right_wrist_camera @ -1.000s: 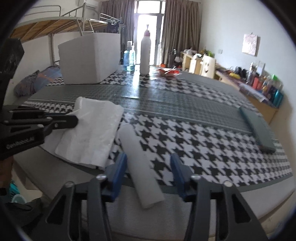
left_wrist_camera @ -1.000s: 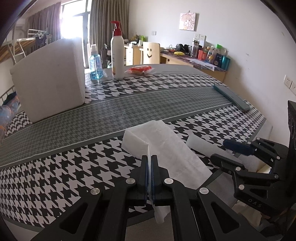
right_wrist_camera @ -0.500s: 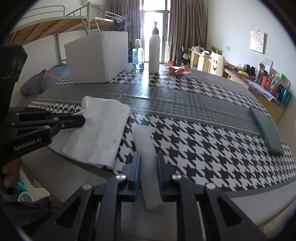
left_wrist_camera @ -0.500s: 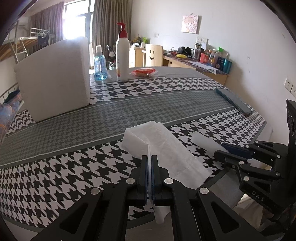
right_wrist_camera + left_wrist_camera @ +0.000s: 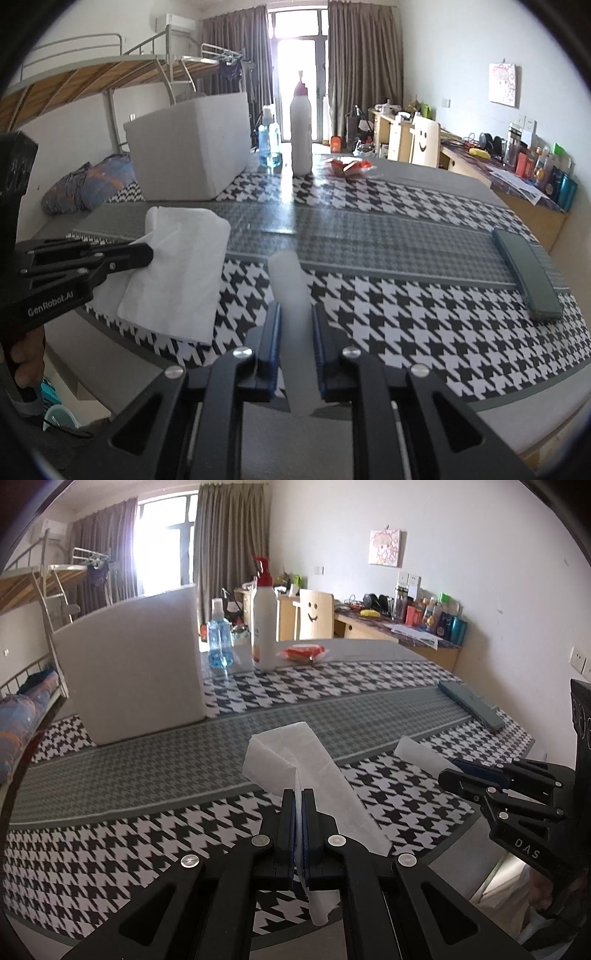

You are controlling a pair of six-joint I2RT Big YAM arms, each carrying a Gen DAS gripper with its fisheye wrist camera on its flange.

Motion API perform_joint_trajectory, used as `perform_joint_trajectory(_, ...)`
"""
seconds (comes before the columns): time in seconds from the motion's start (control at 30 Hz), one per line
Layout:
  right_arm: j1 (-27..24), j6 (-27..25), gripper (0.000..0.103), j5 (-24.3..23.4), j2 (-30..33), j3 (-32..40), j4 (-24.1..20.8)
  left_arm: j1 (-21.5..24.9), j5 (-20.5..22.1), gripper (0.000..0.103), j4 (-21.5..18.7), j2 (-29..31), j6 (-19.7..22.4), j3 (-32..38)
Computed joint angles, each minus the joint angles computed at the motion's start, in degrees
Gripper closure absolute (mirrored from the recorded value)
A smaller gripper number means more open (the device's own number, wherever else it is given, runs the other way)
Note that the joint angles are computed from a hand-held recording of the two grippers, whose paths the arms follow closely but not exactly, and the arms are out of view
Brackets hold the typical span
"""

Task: Organize soft objects
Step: 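Carry the paper towel with the left tool while the right tool carries the roll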

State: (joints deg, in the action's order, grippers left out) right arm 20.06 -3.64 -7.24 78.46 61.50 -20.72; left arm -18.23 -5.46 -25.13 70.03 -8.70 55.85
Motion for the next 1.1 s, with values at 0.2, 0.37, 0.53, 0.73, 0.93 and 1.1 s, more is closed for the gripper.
perform_joint_trajectory(0.2, 0.1, 1.2, 0.083, -0.4, -0.2, 1.3, 0.5, 0.6, -0.9, 0.100, 0.4, -1.1, 0.5, 0.3)
perform_joint_trajectory(0.37, -0.2, 2.1, 0.083, -1.8, 0.3, 2.9, 0.7, 1.0, -1.2, 0.100, 0.5, -1.7, 0.8, 0.7)
perform_joint_trajectory(0.53, 0.4, 2.1, 0.083, -0.2, 1.1, 4.3, 1.5, 1.7, -1.4, 0.100, 0.7, -2.0, 0.6, 1.3)
perform_joint_trajectory(0.73, 0.9, 2.4, 0.083, 0.5, 1.4, 5.7, 1.6, 2.4, -1.3, 0.100, 0.5, -2.0, 1.1, 2.3)
perform_joint_trajectory(0.93, 1.1, 2.3, 0.083, 0.6, 1.7, 7.0, 2.1, 3.0, -0.7, 0.100, 0.7, -1.7, 1.9, 3.5)
perform_joint_trajectory(1.1, 1.5, 2.2, 0.083, 0.5, 2.2, 8.3, 1.7, 3.5, -0.6, 0.100, 1.1, -1.4, 2.2, 4.5)
